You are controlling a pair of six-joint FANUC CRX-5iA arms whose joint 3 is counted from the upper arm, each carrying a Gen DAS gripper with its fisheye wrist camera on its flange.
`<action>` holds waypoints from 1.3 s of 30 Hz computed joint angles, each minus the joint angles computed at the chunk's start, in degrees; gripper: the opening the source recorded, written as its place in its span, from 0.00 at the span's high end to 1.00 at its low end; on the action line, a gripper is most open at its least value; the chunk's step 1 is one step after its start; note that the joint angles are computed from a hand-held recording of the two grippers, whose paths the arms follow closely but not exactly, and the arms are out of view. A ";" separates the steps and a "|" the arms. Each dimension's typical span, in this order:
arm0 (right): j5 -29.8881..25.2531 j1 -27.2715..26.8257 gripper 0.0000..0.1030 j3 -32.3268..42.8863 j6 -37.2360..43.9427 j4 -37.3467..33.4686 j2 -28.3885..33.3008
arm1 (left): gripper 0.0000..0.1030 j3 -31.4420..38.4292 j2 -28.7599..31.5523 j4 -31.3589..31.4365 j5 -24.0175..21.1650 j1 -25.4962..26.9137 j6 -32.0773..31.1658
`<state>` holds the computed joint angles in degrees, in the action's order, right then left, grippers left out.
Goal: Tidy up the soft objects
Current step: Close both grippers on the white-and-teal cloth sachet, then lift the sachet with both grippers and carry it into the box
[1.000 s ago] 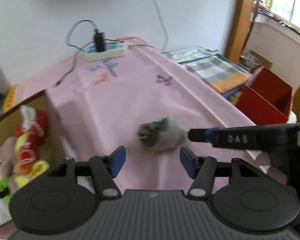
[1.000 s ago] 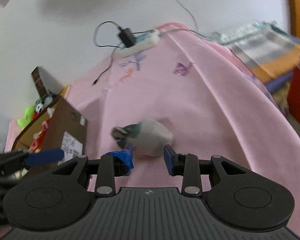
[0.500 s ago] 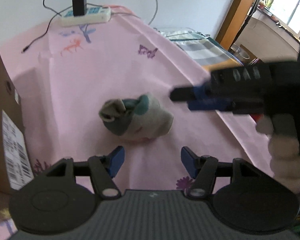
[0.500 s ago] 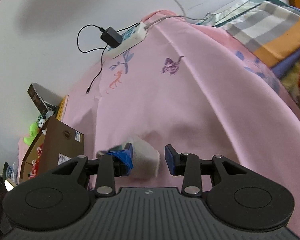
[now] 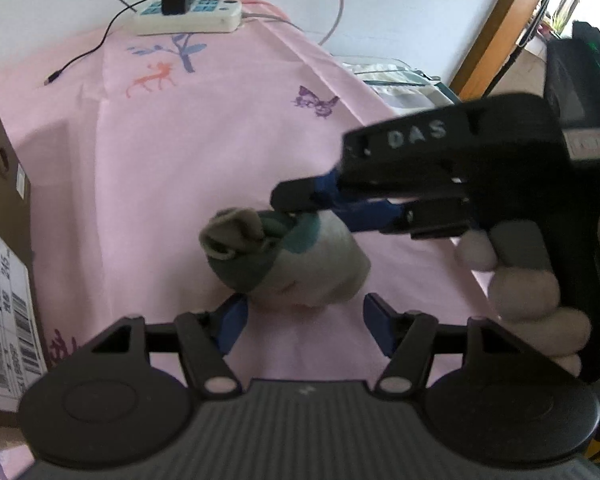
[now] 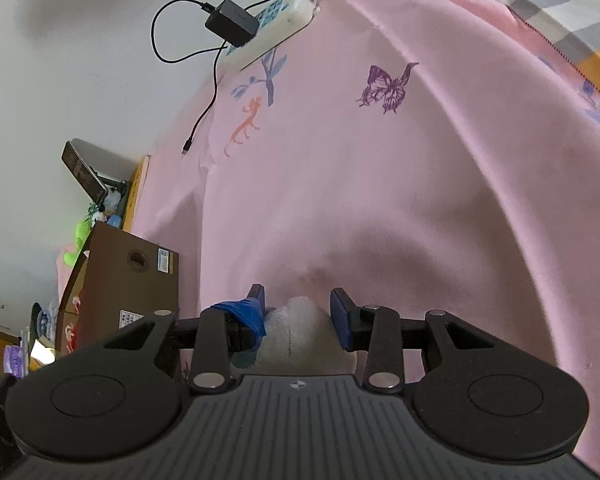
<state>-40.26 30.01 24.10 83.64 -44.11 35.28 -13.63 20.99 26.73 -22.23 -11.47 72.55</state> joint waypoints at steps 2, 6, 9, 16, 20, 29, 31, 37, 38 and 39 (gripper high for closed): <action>-1.60 -0.88 0.80 0.53 0.32 -1.60 0.31 | 0.36 -0.12 0.06 0.63 -0.06 0.15 -0.47; -3.95 -2.19 0.80 0.10 0.66 -4.42 -0.10 | 0.36 -0.09 0.21 1.45 -0.11 0.30 -1.43; -5.11 -2.99 0.80 -0.58 0.87 -6.34 -0.67 | 0.36 -0.63 0.07 3.26 -0.52 0.46 -3.51; -4.43 -2.54 0.80 -4.22 -0.16 -5.87 -3.60 | 0.36 -2.66 -0.49 10.28 -1.63 0.34 -10.19; -4.39 -2.62 0.80 -6.20 0.70 -6.55 -5.40 | 0.36 -5.46 -2.36 13.65 -0.64 -0.29 -14.25; -6.57 -2.10 0.80 -8.68 3.95 -9.93 -8.15 | 0.36 -11.90 -9.37 10.43 1.25 -0.55 -12.44; -7.65 -2.06 0.80 -8.62 5.29 -11.32 -8.33 | 0.36 -13.30 -11.37 8.22 1.68 -0.29 -10.37; -8.94 -1.00 0.80 -7.83 8.12 -14.17 -9.16 | 0.37 -18.03 -17.98 5.10 4.28 0.85 -6.75; -8.75 -0.68 0.80 -7.72 8.64 -14.76 -9.48 | 0.37 -19.02 -19.07 5.94 5.10 1.05 -7.55; -8.18 -0.23 0.80 -7.78 8.97 -15.12 -9.88 | 0.38 -20.26 -20.45 7.25 6.04 1.36 -8.90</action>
<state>-48.44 29.77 16.32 92.61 -59.23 25.40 -33.89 0.54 33.98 -16.19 -10.11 63.65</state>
